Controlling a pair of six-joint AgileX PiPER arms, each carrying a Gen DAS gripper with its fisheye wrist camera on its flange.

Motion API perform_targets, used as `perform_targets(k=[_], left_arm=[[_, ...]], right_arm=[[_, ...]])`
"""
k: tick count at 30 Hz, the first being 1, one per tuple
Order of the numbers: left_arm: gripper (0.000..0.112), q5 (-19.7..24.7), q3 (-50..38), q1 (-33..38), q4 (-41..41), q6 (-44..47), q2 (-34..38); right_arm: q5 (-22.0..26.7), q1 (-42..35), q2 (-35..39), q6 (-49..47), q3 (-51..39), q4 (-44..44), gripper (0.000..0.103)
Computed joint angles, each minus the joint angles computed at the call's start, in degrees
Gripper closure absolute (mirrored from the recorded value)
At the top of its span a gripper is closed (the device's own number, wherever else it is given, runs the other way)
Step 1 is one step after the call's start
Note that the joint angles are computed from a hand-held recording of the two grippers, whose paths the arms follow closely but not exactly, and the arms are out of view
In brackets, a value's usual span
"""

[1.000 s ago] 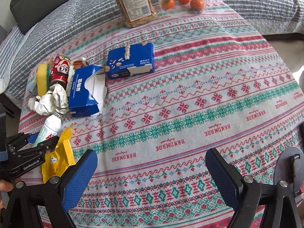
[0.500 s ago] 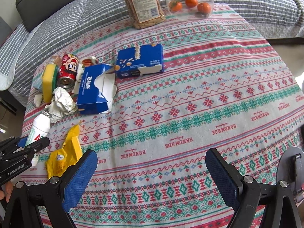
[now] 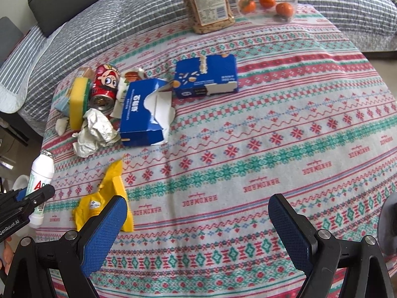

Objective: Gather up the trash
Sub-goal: 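Grasp the second white yogurt bottle with the left tool and lift it, then grasp the yellow snack wrapper with the right tool while the left tool holds the bottle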

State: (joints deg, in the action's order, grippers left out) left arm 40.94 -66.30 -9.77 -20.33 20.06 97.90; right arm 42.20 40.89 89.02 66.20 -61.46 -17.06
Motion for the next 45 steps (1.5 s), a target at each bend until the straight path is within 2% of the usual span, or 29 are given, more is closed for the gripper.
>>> perform_targets(k=[8,22,31,38,41,43,45], left_arm=[[0.071,0.44,2.41,4.44,-0.33,1.17,-2.02],[0.071,2.26,5.55,14.81,-1.98,7.23,-4.56],[0.071,3.24,6.95,18.50,-4.04,9.00,-5.99],[0.071,4.00,6.65,20.32,-4.75,10.85,-5.27],[0.071,4.36,6.39,20.89,-4.89,11.38,-4.94],[0.071,4.59,6.36,21.21,-5.15,11.79,-4.93],[0.071,4.91,6.31,21.72,-5.58,12.50,-4.88]], right_arm=[[0.06,1.50,4.04,-0.90,-4.01,1.76,0.008],[2.57,5.33,18.97,-8.90,-19.19,8.28,0.008],[0.03,4.32,22.86,-14.86,-22.28,16.54,0.008],[-1.07,3.33,25.93,-18.29,-25.41,21.02,0.019],[0.83,3.40,28.79,-19.30,-28.46,21.95,0.022],[4.63,4.25,31.27,-16.53,-31.97,18.53,0.023],[6.32,4.53,32.51,-15.87,-33.72,16.89,0.024]])
